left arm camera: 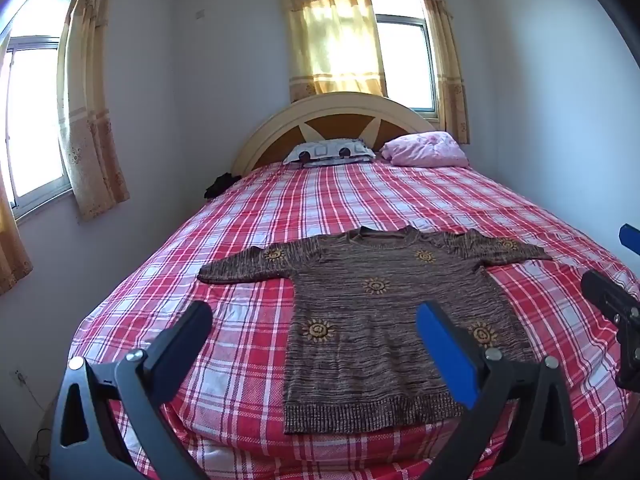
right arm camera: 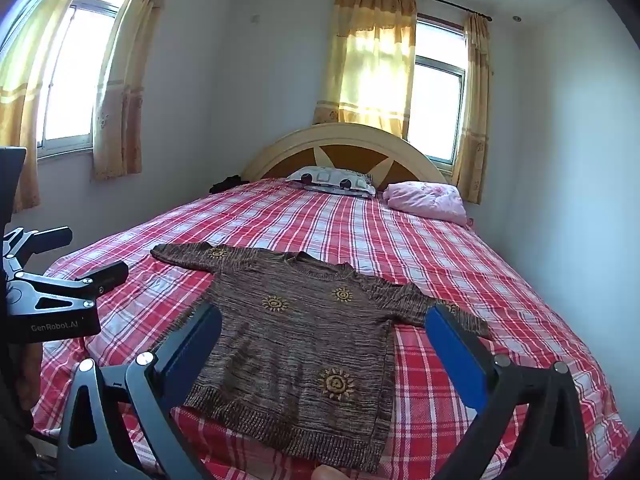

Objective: Fold small clothes

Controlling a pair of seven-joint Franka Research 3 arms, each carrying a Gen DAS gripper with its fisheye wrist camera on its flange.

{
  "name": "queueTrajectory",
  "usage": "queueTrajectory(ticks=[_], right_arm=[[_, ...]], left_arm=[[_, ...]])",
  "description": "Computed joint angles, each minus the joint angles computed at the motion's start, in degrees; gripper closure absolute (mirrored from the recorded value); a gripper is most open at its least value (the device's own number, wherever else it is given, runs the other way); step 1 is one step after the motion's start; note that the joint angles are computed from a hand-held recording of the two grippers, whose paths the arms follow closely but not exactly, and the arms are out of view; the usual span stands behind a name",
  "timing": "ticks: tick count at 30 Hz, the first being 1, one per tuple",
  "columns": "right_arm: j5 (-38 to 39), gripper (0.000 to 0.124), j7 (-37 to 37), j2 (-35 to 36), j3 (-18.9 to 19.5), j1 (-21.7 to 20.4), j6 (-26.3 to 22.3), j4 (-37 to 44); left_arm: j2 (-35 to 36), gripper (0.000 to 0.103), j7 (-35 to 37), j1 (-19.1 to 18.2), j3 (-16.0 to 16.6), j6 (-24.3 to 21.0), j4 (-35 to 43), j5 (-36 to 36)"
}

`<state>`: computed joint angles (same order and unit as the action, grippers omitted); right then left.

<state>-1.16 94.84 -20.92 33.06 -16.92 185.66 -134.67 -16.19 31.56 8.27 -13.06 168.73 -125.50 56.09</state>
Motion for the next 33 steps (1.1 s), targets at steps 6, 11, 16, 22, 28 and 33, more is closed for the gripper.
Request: queueTrajectory(ticks=[6,11,16,22,28,33], right_arm=[[-0.25,0.022,-0.25,-0.05,1.21,-1.46,0.62,-0.08],[0.58,0.022,-0.50,-0.55,1.38,-1.55,0.78,-0.47],[0.92,0.022,-0.87,0.02,1.97,-2.23,1.30,-0.52],[1.74,0.022,-1.41,-0.10,2.32,-2.40,1.40,-0.76],[2.13,0.022,-1.89,0.76,3.04,-3.45,1.58,-0.55],[1.91,0.022,-1.71,0.60,2.99,-3.47,0.81,-0.13]], left_arm=[[0.95,0.000,1.16,-0.93,0.60,-0.71,0.13,-1.48],[0.75,0.000,2.27,-1.02,0.98,-0.32,-0.14,-2.56],[0.60,0.000,1.51,-0.62,0.26,-0.78,-0.04,-1.73],[0.56,0.000,1.92,-0.86,0.39,-1.29,0.28,-2.09],[0.54,0.000,1.96,-0.98,0.47,-1.42,0.37,-2.21],[0.58,0.000,1.89,-1.02,0.67,-1.38,0.45,-2.43]])
